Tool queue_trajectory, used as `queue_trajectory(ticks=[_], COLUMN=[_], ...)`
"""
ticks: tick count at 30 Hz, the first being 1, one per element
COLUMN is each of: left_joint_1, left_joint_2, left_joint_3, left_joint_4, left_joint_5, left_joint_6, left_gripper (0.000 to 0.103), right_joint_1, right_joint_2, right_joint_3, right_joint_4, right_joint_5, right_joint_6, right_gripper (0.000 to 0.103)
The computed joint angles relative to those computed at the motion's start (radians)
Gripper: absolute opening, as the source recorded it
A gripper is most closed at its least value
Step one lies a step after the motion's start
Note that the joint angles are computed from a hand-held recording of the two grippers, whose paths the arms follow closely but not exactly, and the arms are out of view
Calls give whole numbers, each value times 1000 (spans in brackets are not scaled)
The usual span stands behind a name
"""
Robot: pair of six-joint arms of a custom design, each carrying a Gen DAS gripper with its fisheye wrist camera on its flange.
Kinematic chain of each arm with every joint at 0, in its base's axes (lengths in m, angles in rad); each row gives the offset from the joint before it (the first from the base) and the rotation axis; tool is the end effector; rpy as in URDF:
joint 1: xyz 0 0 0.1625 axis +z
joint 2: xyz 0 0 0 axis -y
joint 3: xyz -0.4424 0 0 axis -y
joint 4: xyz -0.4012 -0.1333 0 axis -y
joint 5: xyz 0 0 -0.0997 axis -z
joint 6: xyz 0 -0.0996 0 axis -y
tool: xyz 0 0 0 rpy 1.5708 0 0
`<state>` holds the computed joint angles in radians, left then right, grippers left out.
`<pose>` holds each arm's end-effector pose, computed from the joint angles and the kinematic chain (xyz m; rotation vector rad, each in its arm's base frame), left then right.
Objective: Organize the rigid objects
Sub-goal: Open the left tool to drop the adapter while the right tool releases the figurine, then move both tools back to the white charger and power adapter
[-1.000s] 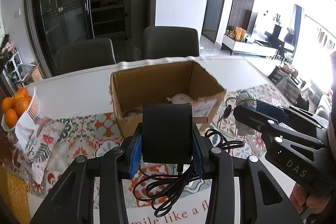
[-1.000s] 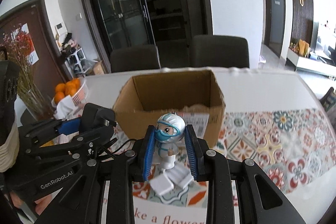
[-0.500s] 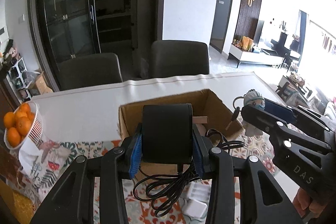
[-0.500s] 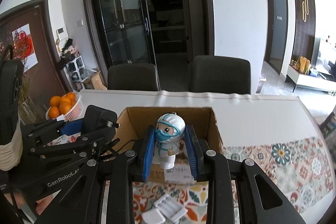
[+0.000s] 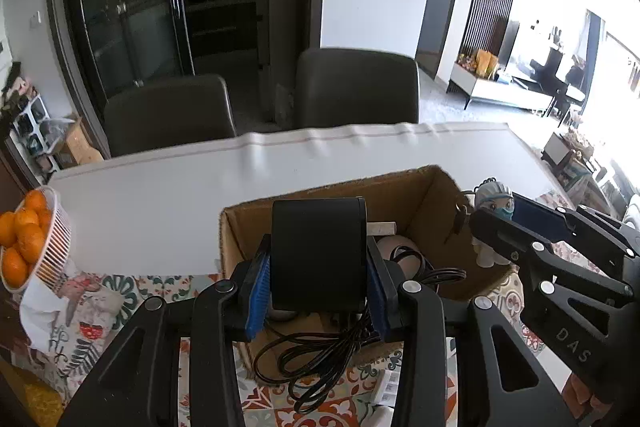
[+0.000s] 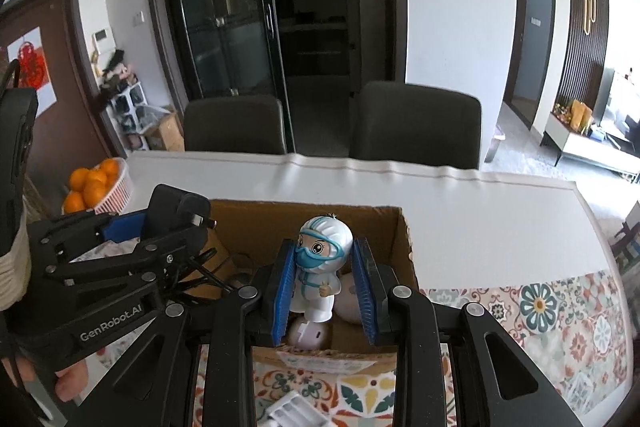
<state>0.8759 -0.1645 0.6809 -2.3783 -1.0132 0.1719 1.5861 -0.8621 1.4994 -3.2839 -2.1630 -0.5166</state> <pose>-0.4367 -0.8143 -0.0155 1.0010 2.4250 -0.5651 0.0889 -0.7292 0.3081 0.1843 -2.1400 1.0614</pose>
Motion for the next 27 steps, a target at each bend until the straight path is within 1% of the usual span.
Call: queue_trajectory(ticks=[3, 7, 11, 15, 16, 19, 20, 21, 22, 24, 25, 27], left_joint_1=[7, 15, 21, 21, 19, 16, 15, 13, 12, 10, 10, 6], left_joint_2=[46, 89, 123, 115, 111, 95, 89, 84, 74, 59, 54, 32], left_joint_3=[-75, -144, -203, -173, -164, -129, -113, -99, -76, -47, -40, 5], left_joint_4=[66, 132, 193, 144, 135, 96, 78, 57, 30, 2, -3, -43], left_joint_5=[14, 30, 51, 67, 74, 97, 110, 123, 133, 146, 151, 164], left_joint_6=[-12, -26, -48, -32, -27, -13, -7, 0, 7, 12, 12, 22], left_gripper=[41, 41, 41, 44, 48, 53, 58, 61, 65, 68, 72, 74], right_joint_1=[-12, -27, -47, -62, -64, -71, -71, -72, -72, -71, -71, -66], right_joint_2=[13, 27, 33, 36, 37, 39, 38, 37, 36, 34, 36, 36], right_joint_3=[-23, -41, -54, -58, -61, -62, -61, -58, -55, -51, -53, -47], right_joint_4=[41, 74, 130, 163, 168, 179, 181, 180, 178, 176, 169, 152], right_joint_5=[-8, -20, -22, -20, -18, -15, -15, -13, -11, -13, -17, -29], right_joint_6=[13, 20, 57, 89, 93, 100, 102, 101, 102, 111, 112, 118], right_gripper=[29, 29, 29, 29, 29, 29, 29, 29, 30, 44, 51, 53])
